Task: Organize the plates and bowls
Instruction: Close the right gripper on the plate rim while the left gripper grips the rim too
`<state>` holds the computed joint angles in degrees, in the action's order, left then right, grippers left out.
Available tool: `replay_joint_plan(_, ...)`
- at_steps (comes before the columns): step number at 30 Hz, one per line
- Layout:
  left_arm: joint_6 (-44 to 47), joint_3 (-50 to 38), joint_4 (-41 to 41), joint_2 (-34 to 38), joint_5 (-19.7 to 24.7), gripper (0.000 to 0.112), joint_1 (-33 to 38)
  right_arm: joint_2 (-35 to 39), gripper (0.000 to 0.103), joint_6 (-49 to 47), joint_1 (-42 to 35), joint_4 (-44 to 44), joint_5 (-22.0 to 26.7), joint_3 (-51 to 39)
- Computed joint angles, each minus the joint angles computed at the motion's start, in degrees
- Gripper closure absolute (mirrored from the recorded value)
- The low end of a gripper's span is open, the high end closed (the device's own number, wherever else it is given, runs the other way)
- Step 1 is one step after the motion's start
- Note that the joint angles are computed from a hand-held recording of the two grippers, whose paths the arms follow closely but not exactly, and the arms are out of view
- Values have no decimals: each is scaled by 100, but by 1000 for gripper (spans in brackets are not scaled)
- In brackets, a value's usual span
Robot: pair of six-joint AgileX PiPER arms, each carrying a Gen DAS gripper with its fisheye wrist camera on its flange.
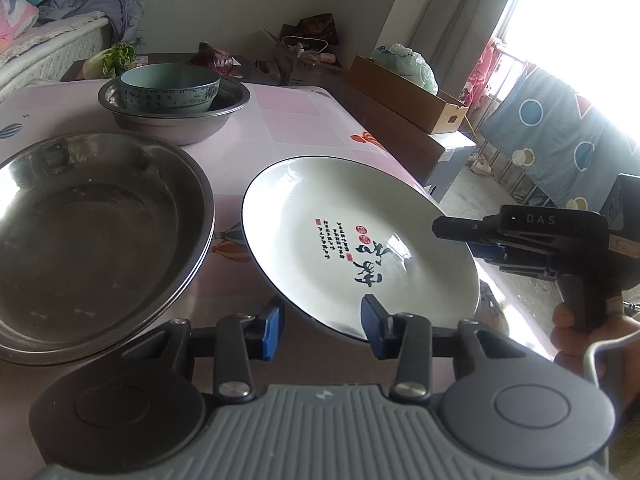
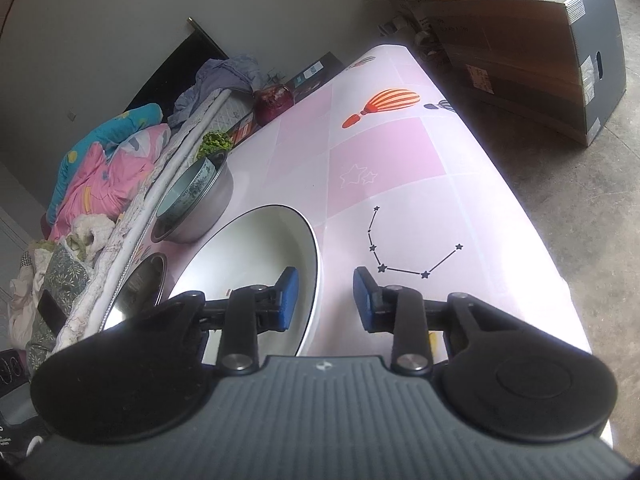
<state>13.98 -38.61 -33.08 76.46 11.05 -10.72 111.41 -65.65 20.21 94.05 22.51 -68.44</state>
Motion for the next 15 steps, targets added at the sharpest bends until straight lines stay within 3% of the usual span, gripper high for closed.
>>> replay_joint_plan(3,305,-41,-320,41,85,74,89,225,83,345,9,-356,240,-306)
replay_joint_plan(10,-61,32,93,-158,266,75,119,-40,82,706,201,-661,51,-47)
replay_joint_plan(15,865,196,-615,-460,731,76,416,-544,82,609,422,-509,-231,599)
